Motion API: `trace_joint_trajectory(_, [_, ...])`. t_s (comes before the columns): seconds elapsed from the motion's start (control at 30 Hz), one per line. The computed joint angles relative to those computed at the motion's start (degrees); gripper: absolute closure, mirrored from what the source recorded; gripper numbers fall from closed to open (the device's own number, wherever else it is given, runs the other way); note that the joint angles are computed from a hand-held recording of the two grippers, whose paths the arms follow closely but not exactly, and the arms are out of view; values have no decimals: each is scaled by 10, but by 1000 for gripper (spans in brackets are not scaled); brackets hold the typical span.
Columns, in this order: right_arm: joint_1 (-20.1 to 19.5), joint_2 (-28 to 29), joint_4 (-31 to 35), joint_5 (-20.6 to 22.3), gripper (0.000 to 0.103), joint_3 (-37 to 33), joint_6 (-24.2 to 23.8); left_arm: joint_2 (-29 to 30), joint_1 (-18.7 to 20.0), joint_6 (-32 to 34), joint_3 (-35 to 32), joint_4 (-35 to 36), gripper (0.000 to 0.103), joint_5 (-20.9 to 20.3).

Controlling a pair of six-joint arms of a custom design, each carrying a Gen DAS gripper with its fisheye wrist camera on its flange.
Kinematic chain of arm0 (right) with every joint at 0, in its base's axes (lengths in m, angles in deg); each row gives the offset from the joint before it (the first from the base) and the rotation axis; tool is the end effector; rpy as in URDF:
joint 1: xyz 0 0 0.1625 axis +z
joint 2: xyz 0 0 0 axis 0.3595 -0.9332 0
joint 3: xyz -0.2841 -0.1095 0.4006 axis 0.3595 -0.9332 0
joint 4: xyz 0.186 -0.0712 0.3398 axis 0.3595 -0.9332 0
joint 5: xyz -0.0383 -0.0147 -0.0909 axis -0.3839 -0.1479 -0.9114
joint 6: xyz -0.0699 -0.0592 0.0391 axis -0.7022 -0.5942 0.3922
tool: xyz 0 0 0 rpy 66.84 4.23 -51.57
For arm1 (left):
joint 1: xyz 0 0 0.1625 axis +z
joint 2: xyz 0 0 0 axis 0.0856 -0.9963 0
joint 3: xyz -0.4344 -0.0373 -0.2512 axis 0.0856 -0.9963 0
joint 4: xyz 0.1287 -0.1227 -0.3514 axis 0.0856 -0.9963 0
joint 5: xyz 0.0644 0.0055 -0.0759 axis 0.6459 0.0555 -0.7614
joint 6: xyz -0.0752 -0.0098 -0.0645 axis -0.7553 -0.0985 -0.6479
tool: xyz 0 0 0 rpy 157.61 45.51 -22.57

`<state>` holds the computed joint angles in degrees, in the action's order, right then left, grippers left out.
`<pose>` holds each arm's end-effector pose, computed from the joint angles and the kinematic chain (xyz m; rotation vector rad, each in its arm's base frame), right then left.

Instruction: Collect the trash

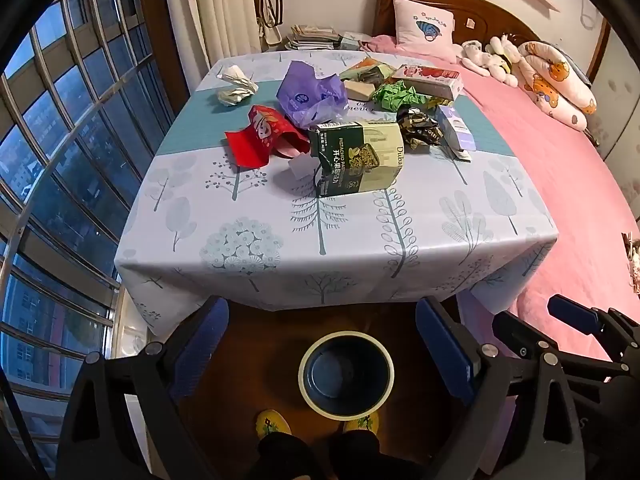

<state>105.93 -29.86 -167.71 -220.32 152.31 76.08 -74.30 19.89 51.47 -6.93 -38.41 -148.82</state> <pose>0.3434 -0.3744 0.5197 -0.5869 -2.1269 0.8222 -0.6234 -0.4885 0.2404 1.0765 2.3972 -0.2797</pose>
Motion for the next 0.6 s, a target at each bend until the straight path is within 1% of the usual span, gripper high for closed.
trace_joint_trajectory(0.23, [0, -2, -7, -1, 27, 2, -4, -1, 0, 2, 3, -6, 9, 1])
trace_joint_trajectory(0.4, [1, -4, -9, 0, 27, 3, -7, 4, -1, -4, -13, 9, 9, -2])
trace_joint_trajectory(0.6, [-1, -1, -15, 0, 27, 2, -15, -4, -2, 0, -3, 2, 9, -1])
